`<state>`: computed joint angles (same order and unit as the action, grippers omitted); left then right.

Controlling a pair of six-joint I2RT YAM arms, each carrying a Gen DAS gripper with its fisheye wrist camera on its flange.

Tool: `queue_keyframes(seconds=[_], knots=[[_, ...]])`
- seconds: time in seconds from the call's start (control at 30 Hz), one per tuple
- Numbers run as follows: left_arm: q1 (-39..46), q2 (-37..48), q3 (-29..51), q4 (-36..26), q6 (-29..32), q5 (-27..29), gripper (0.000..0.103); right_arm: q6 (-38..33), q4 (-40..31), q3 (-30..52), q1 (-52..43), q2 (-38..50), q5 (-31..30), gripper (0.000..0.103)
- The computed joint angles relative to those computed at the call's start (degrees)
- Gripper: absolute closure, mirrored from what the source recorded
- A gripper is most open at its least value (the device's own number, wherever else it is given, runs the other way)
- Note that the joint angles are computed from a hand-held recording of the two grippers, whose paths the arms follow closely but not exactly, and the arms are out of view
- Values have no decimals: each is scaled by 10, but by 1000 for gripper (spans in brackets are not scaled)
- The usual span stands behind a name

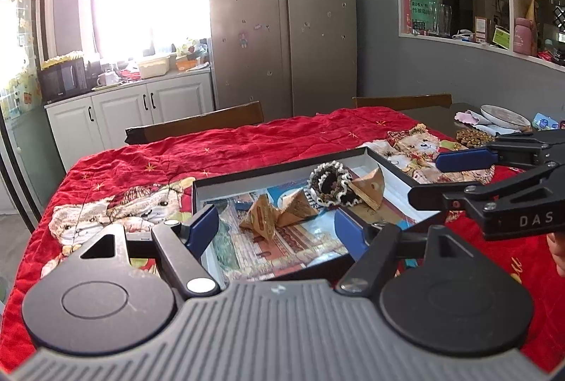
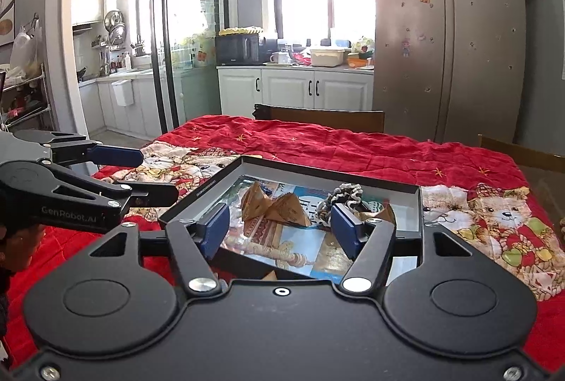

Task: Organize objects
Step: 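Withdraw both tools from the box toward the remaining items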

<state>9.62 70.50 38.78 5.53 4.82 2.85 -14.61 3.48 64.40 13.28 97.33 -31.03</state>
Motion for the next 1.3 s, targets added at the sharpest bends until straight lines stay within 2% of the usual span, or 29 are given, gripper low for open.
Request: queue_keyframes(seconds=[0.17, 0.47, 0.8, 1.13, 1.3], knots=[[-1, -17, -16, -6, -4, 1, 21, -11, 17, -41, -3, -29, 15, 39], [-11, -30, -44, -13, -14, 0, 21, -27, 12, -69, -11, -44, 18, 38], [-5, 39, -61, 32, -34, -16, 21, -40, 12, -89, -16, -13, 18, 40], [-13, 107, -68, 81, -21, -19, 21, -88, 23, -125, 13, 27, 29, 54], [-22, 132, -71, 94, -14, -13, 25, -87, 23, -124, 17, 42, 24, 58]])
